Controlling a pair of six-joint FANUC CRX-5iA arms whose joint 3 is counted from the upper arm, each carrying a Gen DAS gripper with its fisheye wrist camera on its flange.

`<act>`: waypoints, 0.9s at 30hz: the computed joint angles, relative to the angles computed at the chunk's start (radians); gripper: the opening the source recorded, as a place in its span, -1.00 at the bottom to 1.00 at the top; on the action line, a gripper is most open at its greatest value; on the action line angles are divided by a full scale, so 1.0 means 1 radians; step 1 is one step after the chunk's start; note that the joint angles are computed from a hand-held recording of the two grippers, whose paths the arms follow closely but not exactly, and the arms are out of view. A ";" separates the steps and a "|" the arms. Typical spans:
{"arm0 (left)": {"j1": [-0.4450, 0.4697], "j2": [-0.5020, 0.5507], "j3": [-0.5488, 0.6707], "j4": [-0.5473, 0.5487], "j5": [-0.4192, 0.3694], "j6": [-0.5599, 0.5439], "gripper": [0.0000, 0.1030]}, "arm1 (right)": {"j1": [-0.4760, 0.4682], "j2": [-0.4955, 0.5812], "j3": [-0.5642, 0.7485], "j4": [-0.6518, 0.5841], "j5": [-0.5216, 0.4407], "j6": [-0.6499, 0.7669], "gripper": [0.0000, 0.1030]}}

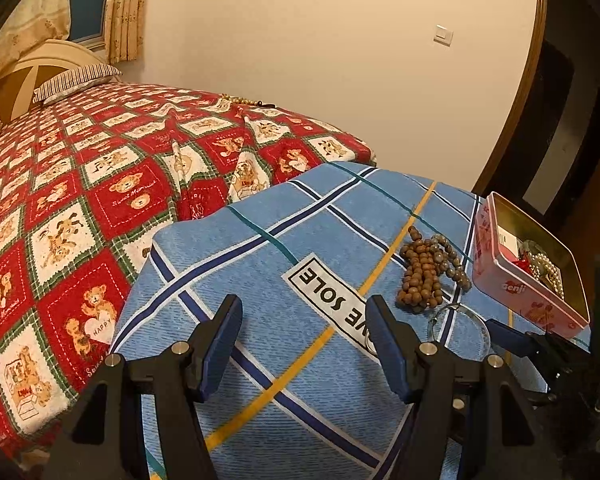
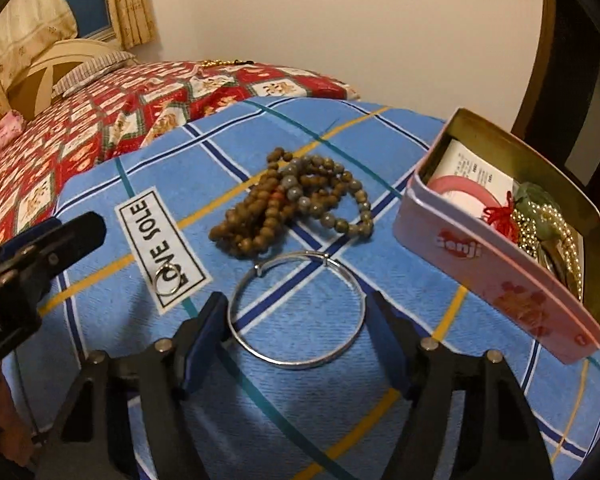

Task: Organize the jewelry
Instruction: 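Move both tools from the tin back to the jewelry on the bed, then grasp the silver bangle with the right tool while the left tool reaches the bead strands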

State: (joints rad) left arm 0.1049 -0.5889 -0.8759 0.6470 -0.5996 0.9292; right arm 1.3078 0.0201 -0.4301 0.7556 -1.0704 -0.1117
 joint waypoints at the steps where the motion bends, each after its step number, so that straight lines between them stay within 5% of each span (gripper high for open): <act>1: 0.000 0.000 0.001 -0.001 -0.001 0.002 0.25 | 0.002 -0.006 -0.005 -0.001 0.002 0.004 0.43; 5: 0.000 0.002 0.002 0.001 -0.006 0.000 0.25 | 0.012 -0.055 -0.055 0.020 0.032 -0.046 0.41; 9: -0.015 0.011 0.013 -0.022 -0.006 0.003 0.25 | 0.019 -0.151 -0.181 0.174 0.104 -0.244 0.41; 22: -0.141 0.054 0.003 0.150 0.018 -0.212 0.25 | 0.075 -0.167 -0.232 0.378 -0.091 -0.440 0.41; 24: -0.202 0.070 -0.001 0.227 0.048 -0.311 0.11 | 0.079 -0.170 -0.236 0.382 -0.121 -0.462 0.41; 26: -0.230 0.119 0.027 0.270 0.005 -0.344 -0.31 | 0.087 -0.182 -0.248 0.389 -0.151 -0.497 0.41; 27: -0.243 0.144 0.041 0.282 -0.010 -0.339 -0.31 | 0.088 -0.189 -0.254 0.391 -0.159 -0.511 0.41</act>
State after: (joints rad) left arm -0.1377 -0.4451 -0.8348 0.9288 -0.6100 0.5898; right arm 1.3961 -0.1688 -0.6839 1.1463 -1.2298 -0.6222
